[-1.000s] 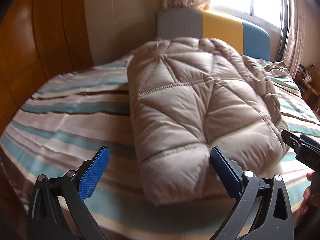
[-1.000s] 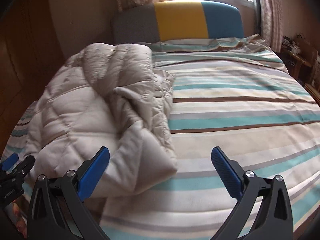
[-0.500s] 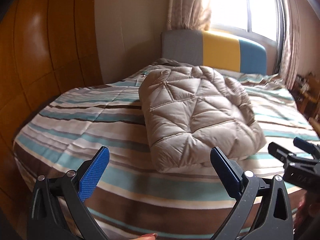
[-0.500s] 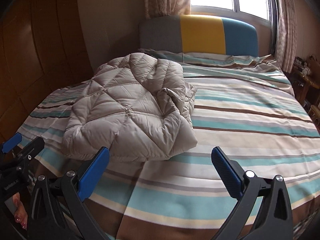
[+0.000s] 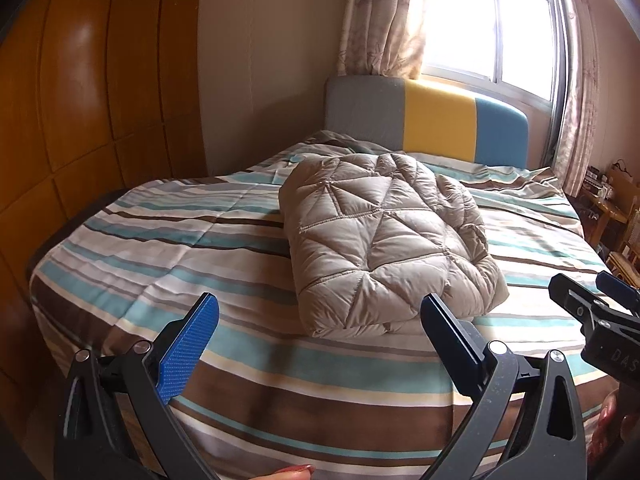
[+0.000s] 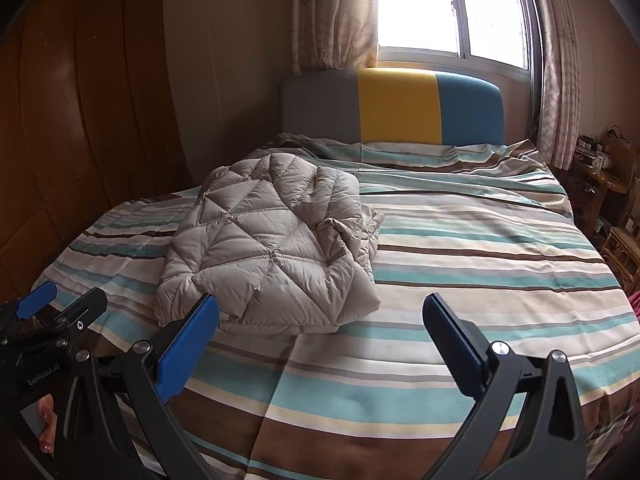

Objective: Fold large clothes

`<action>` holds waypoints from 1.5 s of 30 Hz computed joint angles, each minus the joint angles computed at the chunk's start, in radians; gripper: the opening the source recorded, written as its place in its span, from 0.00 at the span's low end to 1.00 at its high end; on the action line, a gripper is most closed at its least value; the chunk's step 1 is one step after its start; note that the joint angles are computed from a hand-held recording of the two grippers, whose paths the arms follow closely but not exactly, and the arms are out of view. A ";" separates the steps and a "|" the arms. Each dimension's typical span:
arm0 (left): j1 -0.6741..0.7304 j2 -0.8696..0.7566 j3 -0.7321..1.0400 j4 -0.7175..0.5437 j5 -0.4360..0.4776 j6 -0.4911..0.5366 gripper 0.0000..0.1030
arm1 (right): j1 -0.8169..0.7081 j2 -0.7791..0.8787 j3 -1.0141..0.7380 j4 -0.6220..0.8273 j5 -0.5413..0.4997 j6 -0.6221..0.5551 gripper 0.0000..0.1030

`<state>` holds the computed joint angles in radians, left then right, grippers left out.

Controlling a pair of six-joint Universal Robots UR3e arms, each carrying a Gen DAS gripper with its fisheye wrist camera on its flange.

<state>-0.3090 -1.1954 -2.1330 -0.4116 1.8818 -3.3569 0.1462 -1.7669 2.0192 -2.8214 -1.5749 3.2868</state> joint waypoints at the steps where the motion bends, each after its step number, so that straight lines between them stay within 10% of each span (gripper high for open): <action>1: -0.004 0.001 0.002 -0.003 0.002 -0.002 0.97 | -0.003 -0.002 0.000 0.002 0.004 0.001 0.98; 45: -0.015 -0.002 0.009 -0.037 0.012 -0.052 0.97 | -0.002 0.001 0.013 0.003 0.014 0.001 0.98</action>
